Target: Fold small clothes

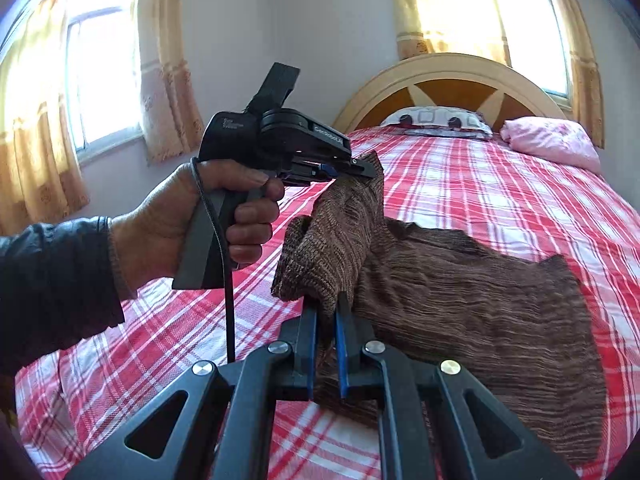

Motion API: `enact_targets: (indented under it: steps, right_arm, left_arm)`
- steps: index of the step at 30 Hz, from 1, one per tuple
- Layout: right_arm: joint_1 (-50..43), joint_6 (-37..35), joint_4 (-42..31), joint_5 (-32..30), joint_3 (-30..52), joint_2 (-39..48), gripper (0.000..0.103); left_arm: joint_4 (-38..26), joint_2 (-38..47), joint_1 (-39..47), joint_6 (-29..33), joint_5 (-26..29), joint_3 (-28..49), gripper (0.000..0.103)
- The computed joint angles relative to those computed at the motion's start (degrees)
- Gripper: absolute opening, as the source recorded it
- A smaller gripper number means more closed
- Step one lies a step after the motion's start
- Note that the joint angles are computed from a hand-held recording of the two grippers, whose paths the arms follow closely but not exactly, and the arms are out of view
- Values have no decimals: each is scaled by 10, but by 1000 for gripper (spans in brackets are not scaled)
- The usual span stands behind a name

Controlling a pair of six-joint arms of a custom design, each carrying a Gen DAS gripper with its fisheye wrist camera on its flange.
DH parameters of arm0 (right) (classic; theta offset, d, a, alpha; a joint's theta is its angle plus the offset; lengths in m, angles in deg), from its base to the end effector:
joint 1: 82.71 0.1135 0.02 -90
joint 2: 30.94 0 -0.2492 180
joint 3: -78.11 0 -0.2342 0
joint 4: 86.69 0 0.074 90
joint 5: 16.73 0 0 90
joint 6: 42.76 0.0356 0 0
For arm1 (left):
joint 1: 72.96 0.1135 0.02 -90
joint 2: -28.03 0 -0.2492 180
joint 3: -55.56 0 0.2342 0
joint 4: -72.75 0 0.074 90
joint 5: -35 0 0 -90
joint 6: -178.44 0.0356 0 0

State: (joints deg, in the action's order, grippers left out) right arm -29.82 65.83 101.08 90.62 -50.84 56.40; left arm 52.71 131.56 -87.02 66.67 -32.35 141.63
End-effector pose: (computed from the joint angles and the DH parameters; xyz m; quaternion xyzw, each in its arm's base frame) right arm 0.1847 0.2265 0.1723 -0.1769 0.8346 0.1899 0.4859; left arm 0.3716 -0.1072 0.2205 0.0275 0.8833 -0.3010 0.3585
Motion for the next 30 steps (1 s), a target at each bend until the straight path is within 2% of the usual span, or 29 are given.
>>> enact_targets:
  steps: [11,16,23,28,30]
  right_arm:
    - [-123,40,-25,-86,-157,-202,7]
    - [-214,42,-39,-155,-216,-270,7]
    - [-321,47,-53,-247,-276,-312,7]
    - [-380,62,-36,-293,-299,-295,7]
    - [-395,64,-47,-293,-303,-302,7]
  left_arm:
    - [-40,87,-113,-8,-59,121,9]
    - [-81,146,-159,-5,-90,205,9]
    - [-156,237,-221,18,-152,326,9]
    - [-185,284,-249,21,-188,386,10]
    - [-208,300,-257,20,-199,416,11]
